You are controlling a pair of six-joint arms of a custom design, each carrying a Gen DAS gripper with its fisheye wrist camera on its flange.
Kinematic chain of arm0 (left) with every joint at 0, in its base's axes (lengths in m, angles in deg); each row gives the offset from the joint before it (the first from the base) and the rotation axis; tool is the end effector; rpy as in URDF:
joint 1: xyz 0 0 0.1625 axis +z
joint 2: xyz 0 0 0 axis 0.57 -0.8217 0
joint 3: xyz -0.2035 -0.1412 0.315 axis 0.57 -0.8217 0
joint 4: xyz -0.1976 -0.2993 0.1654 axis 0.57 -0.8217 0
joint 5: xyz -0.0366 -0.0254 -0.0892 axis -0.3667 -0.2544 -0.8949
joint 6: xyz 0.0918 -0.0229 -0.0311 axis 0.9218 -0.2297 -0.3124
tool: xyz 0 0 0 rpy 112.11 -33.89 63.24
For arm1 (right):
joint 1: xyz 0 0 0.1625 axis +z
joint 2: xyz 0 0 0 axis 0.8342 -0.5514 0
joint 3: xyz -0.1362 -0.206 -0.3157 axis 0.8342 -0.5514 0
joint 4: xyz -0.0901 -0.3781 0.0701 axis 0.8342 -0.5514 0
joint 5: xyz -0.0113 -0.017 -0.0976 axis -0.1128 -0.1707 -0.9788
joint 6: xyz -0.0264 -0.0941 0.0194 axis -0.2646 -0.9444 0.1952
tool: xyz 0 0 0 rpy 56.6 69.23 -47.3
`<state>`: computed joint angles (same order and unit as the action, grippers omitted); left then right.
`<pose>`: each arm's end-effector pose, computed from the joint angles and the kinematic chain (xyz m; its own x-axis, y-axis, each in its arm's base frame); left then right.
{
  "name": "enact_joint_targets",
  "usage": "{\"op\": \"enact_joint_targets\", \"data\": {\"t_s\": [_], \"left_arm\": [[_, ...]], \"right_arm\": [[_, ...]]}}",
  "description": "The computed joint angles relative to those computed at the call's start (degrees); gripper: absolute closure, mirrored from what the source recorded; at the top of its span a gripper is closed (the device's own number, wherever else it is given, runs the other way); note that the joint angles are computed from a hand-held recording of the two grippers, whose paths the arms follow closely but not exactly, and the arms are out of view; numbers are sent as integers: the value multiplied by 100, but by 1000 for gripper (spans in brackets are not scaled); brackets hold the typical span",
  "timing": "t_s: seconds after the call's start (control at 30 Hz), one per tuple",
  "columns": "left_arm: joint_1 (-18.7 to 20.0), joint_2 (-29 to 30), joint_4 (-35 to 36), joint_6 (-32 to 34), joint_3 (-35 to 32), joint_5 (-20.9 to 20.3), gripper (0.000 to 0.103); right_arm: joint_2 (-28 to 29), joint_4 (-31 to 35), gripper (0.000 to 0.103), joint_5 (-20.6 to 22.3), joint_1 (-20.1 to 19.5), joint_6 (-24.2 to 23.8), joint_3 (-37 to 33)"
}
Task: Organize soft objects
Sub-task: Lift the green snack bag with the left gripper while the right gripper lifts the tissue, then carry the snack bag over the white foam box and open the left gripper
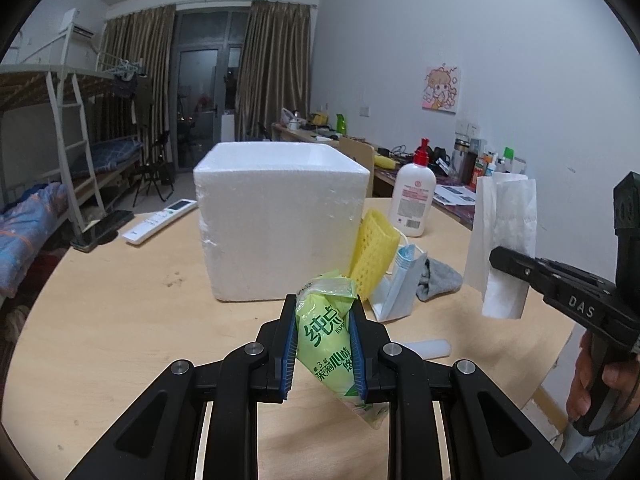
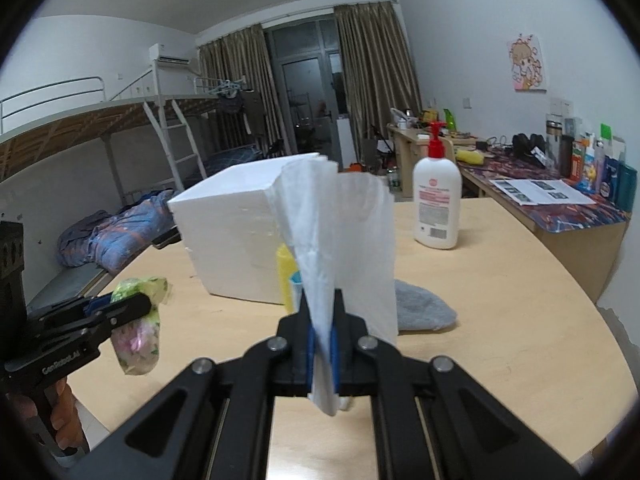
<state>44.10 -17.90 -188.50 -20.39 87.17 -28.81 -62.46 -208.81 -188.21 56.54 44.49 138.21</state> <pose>0.0534 -0.5673 0.3143 -0.7430 0.2782 -0.6087 0.6565 0.4796 -0.5822 0.3505 -0.5928 -0.0712 -0.7889 -0.2432 0.5644 -0.6047 0.4711 -0.6422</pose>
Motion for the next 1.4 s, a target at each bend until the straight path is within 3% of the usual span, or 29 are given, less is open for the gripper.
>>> {"op": "enact_joint_targets", "data": {"t_s": [0.5, 0.77, 1.03, 1.4], "left_arm": [[6, -292, -499, 142, 94, 291, 79], [-111, -333, -262, 113, -111, 300, 79], [-347, -265, 166, 51, -664, 385, 79], [-545, 160, 706, -3, -1585, 685, 79]], "right_arm": [[351, 661, 94, 715, 112, -162, -624], [450, 990, 94, 831, 173, -262, -976], [475, 1322, 94, 920, 298, -429, -1488], [767, 2255, 94, 1042, 309, -453, -2640]]}}
